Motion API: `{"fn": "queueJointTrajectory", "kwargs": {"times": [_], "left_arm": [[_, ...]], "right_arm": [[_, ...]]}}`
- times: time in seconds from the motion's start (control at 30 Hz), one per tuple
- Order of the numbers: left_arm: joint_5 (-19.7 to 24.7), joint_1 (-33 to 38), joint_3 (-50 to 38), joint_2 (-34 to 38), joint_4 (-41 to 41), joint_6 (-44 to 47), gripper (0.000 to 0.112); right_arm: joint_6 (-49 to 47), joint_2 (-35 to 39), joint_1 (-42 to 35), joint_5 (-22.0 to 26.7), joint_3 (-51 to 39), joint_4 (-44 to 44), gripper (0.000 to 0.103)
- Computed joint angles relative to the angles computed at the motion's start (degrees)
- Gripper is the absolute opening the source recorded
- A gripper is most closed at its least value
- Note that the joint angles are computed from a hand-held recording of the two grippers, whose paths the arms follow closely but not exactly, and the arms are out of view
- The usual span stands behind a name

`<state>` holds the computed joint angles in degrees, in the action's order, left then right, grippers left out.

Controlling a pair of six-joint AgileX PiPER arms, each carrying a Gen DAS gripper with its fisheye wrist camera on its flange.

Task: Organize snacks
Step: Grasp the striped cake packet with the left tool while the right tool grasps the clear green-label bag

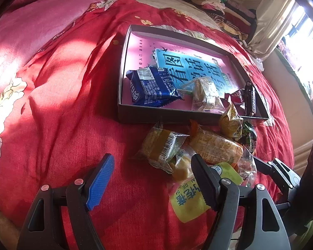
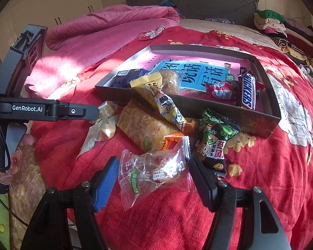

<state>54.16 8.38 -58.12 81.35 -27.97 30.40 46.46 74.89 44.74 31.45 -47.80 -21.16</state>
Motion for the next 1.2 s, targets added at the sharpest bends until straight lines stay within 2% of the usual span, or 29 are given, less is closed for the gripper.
{"fn": "queueJointTrajectory", "kwargs": {"times": [0.13, 0.3, 0.37, 0.53, 0.6, 0.73, 0.8, 0.87, 1.2], "left_arm": [[-0.8, -0.2, 0.2, 1.2, -0.3, 0.2, 0.077], [-1.3, 0.1, -0.2, 2.3, -1.1, 0.6, 0.077], [-1.0, 0.7, -0.4, 3.1, -2.3, 1.4, 0.077], [-0.6, 0.6, -0.9, 4.6, -4.0, 2.5, 0.076], [-0.1, 1.0, -1.2, 5.2, -5.4, 3.6, 0.073], [1.0, 1.8, -2.0, 6.9, -7.7, 4.9, 0.057], [1.3, 1.7, -2.3, 7.5, -8.2, 5.2, 0.055], [1.6, 1.5, -2.4, 7.7, -8.6, 5.8, 0.047], [1.4, 1.4, -2.7, 9.9, -9.9, 6.5, 0.047]], "right_arm": [[-0.7, 0.7, -0.1, -0.6, 0.2, -0.1, 0.069], [-1.4, 0.8, -1.1, -1.0, 0.9, 0.5, 0.056], [-2.4, 1.1, -1.4, -0.6, 0.8, 1.0, 0.054], [1.1, 2.6, 1.5, 2.2, -0.2, -4.6, 0.053], [0.6, 2.2, 1.0, 1.5, 0.2, -3.8, 0.052], [-0.5, 1.1, -0.1, 0.1, 0.9, -2.3, 0.052], [-0.8, 0.9, -0.2, 0.0, 0.9, -2.0, 0.052], [-0.8, 0.7, -0.3, -0.1, 0.9, -2.0, 0.052], [4.6, -4.1, 0.9, -3.6, 2.1, -7.8, 0.051]]}}
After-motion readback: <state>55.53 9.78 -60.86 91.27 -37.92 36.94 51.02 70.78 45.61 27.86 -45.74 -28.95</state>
